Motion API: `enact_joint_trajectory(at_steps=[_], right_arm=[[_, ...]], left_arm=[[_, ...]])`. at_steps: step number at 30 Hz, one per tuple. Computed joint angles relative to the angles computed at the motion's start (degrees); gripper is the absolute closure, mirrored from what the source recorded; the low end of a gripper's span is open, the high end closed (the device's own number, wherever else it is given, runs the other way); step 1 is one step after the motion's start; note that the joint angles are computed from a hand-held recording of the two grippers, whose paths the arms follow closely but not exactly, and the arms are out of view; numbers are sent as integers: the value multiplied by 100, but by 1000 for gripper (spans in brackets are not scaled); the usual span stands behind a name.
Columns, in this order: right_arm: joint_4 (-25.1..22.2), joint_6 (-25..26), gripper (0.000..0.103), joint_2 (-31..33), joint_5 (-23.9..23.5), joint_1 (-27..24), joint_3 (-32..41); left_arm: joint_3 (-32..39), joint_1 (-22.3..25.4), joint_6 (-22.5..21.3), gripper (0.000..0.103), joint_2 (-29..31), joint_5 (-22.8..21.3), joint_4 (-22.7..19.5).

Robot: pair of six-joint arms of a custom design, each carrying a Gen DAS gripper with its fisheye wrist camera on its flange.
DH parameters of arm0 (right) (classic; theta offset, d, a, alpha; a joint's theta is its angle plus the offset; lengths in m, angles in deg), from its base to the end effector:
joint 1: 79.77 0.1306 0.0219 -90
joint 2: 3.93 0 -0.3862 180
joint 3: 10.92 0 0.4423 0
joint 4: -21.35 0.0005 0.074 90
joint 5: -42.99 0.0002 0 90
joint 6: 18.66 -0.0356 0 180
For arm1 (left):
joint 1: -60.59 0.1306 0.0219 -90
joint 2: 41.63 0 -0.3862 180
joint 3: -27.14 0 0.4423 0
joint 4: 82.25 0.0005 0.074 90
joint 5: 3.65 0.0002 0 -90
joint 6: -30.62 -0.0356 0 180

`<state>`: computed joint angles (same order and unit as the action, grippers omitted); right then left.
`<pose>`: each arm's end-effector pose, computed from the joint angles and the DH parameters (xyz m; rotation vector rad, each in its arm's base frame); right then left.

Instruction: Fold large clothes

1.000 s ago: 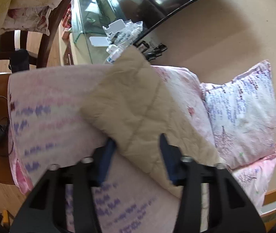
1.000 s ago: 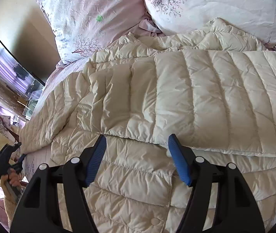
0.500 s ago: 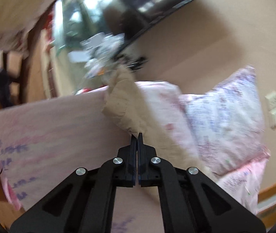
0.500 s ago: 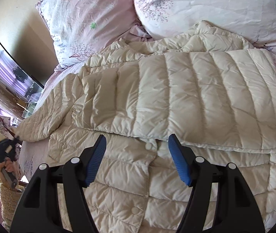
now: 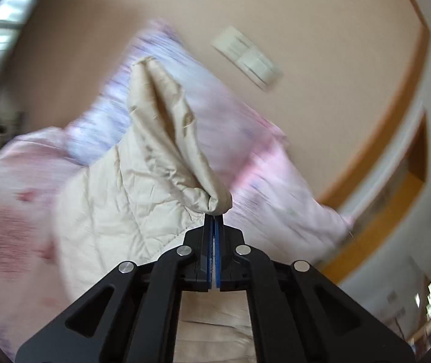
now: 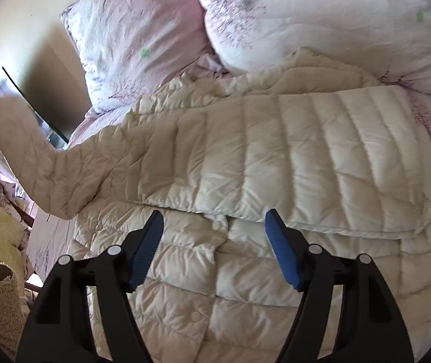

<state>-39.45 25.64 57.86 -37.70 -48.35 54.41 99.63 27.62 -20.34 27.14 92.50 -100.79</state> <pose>0.2931 0.1717 0.4063 0.3818 2.5518 0.3081 0.3577 -0.2371 0.4911 -0.0226 1.9424 -0.9627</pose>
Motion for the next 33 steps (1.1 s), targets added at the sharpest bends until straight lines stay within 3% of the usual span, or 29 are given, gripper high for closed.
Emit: enact_joint_trajectory(at_steps=[4,9,12,18,20,21,22,23,25,29,31,33], right_arm=[[-131,-88,33,-220,66,-188,-117],[-392,-249,33,-499,98,-527,-310],[-527,-342,33,-654,109,-770,-436],[-599,-402,33,-945,-75,-1266,-616],[-511,-419,33,-1028,-227,-1422,-661],[-495,-422,33,-1074,-297,-1485,-671],[-444,-428,33,-1116,-369,-1543,-687],[-352,-453,33,-1161,-492,-1608,-706],[-172,-516,33,-1247,-755,-1703,-752],[397,-591,33,-1263,-1735,-1897,-891],[501,-582,36,-1159,-1898,-1838,-896],[551,-530,41,-958,-1943,-1740,-846]], left_arm=[[394,-634,-147,103,755,407,203],[739,-1145,-236,103,1542,699,77],[925,-1339,-258,103,1976,811,-175],[1449,-1676,-767,102,2638,868,-1229],[1462,-1712,-912,91,2640,851,-1316],[1450,-1703,-964,62,2612,934,-1308],[1355,-1707,-973,25,2508,963,-1208],[1199,-1722,-962,10,2343,852,-1033],[957,-1728,-1128,10,2041,867,-846],[641,-1588,-1252,10,1492,657,-966],[562,-1527,-1388,10,1296,112,-1236],[447,-1475,-1559,10,1099,-722,-1651]])
